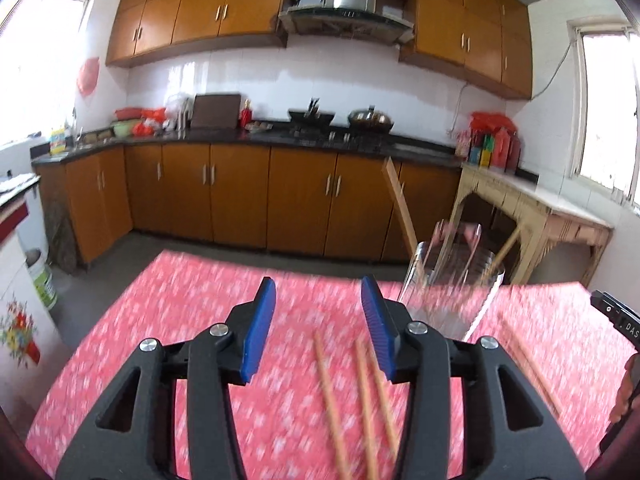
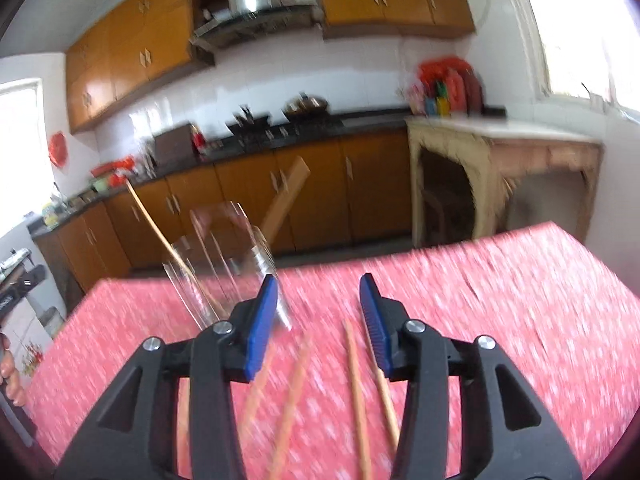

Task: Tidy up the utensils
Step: 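Close the left gripper on a chopstick while the right gripper grasps another chopstick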

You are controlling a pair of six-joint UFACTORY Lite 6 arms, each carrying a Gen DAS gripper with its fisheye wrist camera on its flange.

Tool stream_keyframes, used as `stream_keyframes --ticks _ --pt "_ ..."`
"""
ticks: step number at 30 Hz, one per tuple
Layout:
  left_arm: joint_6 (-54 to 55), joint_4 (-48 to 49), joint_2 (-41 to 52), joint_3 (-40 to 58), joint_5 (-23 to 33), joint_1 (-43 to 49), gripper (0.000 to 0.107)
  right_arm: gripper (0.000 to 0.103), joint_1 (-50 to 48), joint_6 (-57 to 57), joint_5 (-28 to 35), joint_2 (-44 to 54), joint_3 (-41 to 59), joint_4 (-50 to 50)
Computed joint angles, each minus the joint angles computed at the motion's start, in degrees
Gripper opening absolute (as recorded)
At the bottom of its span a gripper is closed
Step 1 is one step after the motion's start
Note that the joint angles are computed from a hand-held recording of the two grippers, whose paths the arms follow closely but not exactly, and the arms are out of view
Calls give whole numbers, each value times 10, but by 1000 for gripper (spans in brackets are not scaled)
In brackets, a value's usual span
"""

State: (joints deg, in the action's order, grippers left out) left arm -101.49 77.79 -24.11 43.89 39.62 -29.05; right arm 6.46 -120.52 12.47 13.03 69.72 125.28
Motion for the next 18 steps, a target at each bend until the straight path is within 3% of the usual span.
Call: stream_keyframes --ticks 7,10,13,18 --pt "-71 -15 -81 -149 99 -98 48 41 -64 -113 24 -26 -167 75" --pt "-107 -29 -99 -196 133 -145 49 31 -76 -149 27 -12 -189 97" --pt "-133 -41 -112 -228 146 -173 49 21 -89 -91 30 24 -183 27" --pt "-168 -50 -128 -265 153 -206 50 20 -77 -113 30 51 -179 47"
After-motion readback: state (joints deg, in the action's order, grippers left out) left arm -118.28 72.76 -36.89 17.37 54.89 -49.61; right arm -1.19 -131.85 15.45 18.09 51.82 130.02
